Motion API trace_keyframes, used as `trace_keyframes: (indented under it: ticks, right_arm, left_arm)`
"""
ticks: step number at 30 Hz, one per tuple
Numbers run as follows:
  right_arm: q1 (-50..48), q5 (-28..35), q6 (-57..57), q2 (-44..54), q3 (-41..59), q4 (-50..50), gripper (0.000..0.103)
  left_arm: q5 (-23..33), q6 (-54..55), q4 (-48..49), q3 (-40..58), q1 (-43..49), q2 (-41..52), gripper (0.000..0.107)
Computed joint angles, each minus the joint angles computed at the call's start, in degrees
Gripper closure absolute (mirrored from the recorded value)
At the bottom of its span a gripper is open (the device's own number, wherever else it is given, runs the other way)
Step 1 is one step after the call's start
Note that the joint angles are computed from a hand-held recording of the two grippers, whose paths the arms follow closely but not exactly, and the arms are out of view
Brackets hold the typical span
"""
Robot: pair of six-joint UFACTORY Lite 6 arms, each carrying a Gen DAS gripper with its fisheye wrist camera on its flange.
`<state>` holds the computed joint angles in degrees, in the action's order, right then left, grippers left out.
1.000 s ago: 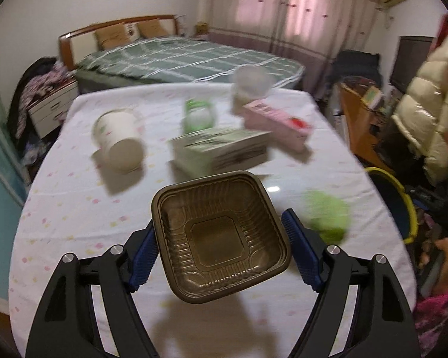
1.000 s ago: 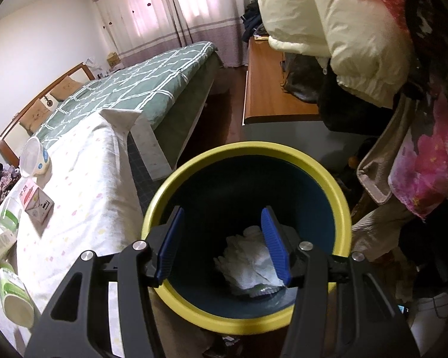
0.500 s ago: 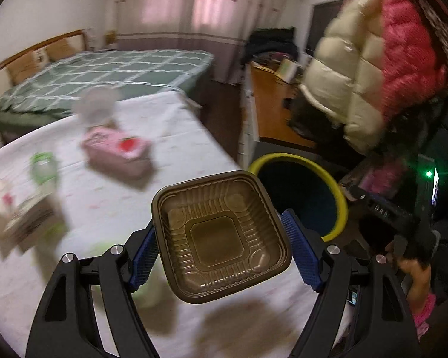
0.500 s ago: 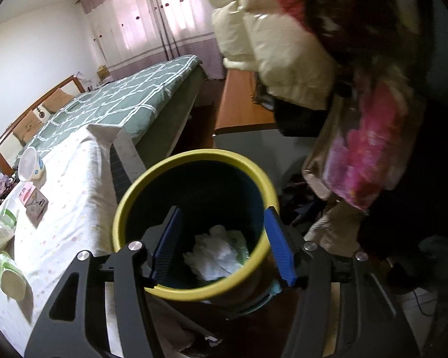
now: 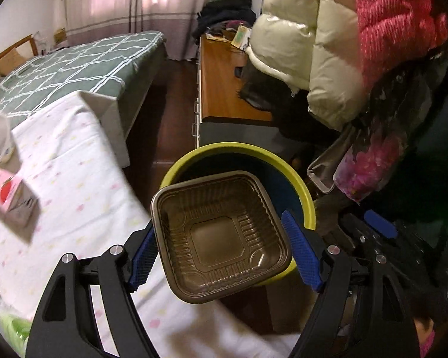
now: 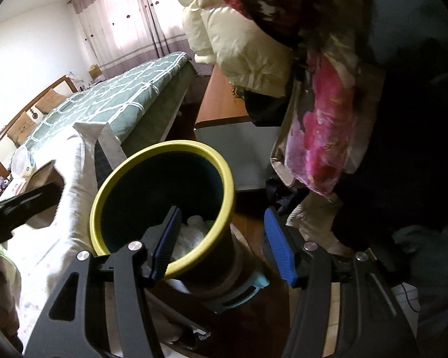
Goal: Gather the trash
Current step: 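Carry the brown tray over the bin and open the left gripper, then move both tools back over the sheet toward the remaining items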
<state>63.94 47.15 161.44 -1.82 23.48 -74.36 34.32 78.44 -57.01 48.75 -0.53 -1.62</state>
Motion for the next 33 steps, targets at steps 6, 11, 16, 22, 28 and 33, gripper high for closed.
trace_keyframes:
  ticks: [6, 11, 16, 22, 28, 33]
  right_arm:
    - [0.33, -0.12, 1.00, -2.58, -2.99, 0.45, 0.047]
    - [0.21, -0.08, 0.10, -2.52, -2.17, 0.98, 0.047]
    - [0.06, -0.28, -3.28, 2.45, 4.51, 0.31, 0.047]
    - [0.80, -0.40, -11.36, 12.22, 18.48, 1.01, 0.047]
    - [1.86, -0.77, -23.74, 26.36, 39.79, 3.34, 0.045]
    - [2.37, -3.03, -36.49, 40.67, 61.17, 7.42, 0.044]
  left_arm:
    - [-4.82, -3.73, -0.70, 3.22, -6.38, 5.18, 0.017]
    - [-0.88, -2.24, -2.03, 2.44, -1.87, 1.26, 0.014]
    - [10.56, 4.42, -4.30, 0.26, 13.65, -7.25, 0.010]
    - [27.92, 11.84, -4.38, 6.89, 39.16, -4.62, 0.009]
    - [34.60, 15.59, -4.42, 22.88, 59.54, 11.11, 0.009]
    - [33.77, 15.06, -2.51, 37.72, 68.17, 25.71, 0.009]
